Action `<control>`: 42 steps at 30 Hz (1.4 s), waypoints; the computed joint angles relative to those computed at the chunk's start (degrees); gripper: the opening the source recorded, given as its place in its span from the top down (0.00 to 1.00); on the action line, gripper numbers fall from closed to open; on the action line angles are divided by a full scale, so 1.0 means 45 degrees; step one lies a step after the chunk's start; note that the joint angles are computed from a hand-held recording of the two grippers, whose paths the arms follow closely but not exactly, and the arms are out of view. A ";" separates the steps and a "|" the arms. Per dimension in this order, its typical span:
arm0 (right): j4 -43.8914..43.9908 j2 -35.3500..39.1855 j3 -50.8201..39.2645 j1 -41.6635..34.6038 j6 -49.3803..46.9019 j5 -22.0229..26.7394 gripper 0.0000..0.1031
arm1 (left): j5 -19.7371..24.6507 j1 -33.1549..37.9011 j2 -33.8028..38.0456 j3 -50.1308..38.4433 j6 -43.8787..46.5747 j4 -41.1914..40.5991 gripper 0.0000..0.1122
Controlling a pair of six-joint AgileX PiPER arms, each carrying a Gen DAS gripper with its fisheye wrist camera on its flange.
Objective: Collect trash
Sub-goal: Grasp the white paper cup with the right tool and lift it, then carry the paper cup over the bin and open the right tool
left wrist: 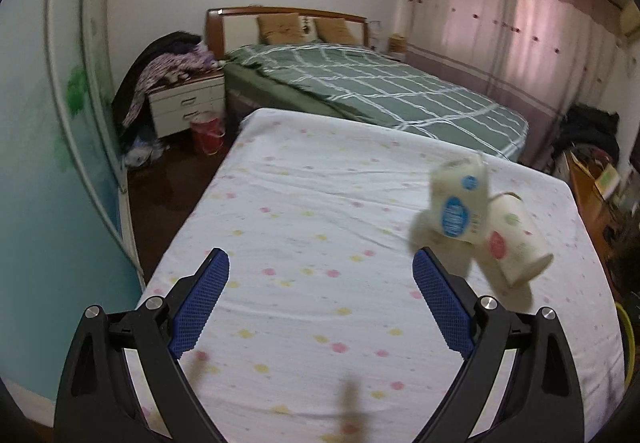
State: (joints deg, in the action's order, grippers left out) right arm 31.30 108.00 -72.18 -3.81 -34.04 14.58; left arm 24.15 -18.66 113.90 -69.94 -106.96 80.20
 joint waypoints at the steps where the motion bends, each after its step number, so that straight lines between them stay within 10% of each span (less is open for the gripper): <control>1: -0.0388 0.0174 -0.0306 0.0292 0.0484 0.0160 0.28 | -0.0103 0.0134 0.0000 0.0056 -0.0078 -0.0026 0.18; 24: -0.4285 0.6112 -0.9976 0.2750 0.5135 0.5958 0.21 | -0.0872 0.0473 0.0082 0.0241 -0.0105 -0.0641 0.18; 29: -0.4058 0.6443 -1.0339 0.2799 0.5118 0.6133 0.40 | -0.0879 0.0440 0.0153 0.0174 0.0049 -0.0779 0.18; 42: -0.1947 0.3477 -0.5975 0.1925 0.2884 0.3817 0.42 | -0.0678 0.0273 0.0433 -0.0108 0.0699 -0.1217 0.17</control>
